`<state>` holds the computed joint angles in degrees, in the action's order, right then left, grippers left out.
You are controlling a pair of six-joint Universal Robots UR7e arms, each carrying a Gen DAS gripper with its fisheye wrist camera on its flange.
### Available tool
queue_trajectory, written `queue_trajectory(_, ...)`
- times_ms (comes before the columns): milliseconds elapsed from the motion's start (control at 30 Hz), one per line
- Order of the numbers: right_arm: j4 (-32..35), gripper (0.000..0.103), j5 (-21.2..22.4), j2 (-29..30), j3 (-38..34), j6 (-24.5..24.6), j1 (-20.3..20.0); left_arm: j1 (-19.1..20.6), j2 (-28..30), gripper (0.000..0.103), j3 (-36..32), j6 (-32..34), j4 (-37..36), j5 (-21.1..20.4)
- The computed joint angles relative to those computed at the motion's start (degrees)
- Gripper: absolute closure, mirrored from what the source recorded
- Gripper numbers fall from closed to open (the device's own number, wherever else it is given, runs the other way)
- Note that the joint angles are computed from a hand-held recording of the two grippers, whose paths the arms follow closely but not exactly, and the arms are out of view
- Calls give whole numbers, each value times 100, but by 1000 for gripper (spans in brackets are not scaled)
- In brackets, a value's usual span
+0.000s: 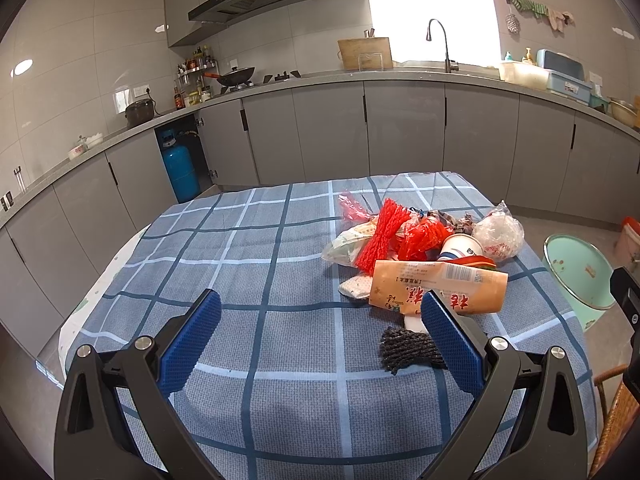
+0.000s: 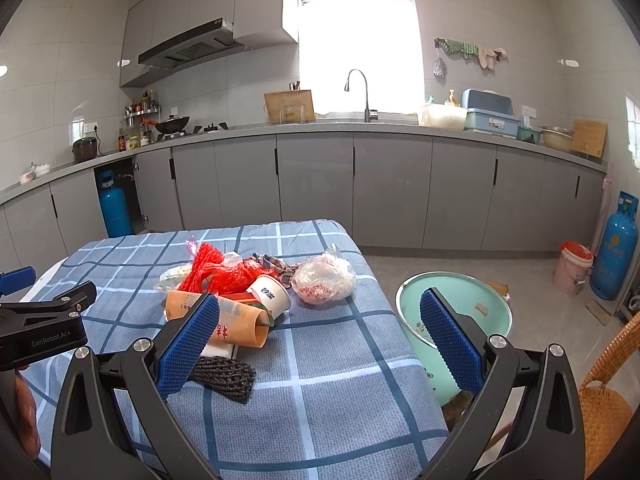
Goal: Collect trash
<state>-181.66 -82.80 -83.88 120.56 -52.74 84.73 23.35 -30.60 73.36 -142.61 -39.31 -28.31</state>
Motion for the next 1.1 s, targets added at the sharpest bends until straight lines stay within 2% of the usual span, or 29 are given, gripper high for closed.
queue_trajectory(500, 54, 4, -12, 93, -20, 22, -102, 100, -123, 5, 256, 245, -414, 9)
queue_trajectory(767, -66, 4, -267, 490, -110, -63, -233, 465, -372, 5, 993, 1498, -2217, 77)
queue_trajectory(1000, -210, 4, -399, 851, -257, -115, -328, 852, -265, 5, 1191, 2819, -3605, 231)
queue_trajectory(1100, -161, 4, -489, 966, -352, -91, -343, 1000, -227, 10, 1320, 3411, -4329, 261)
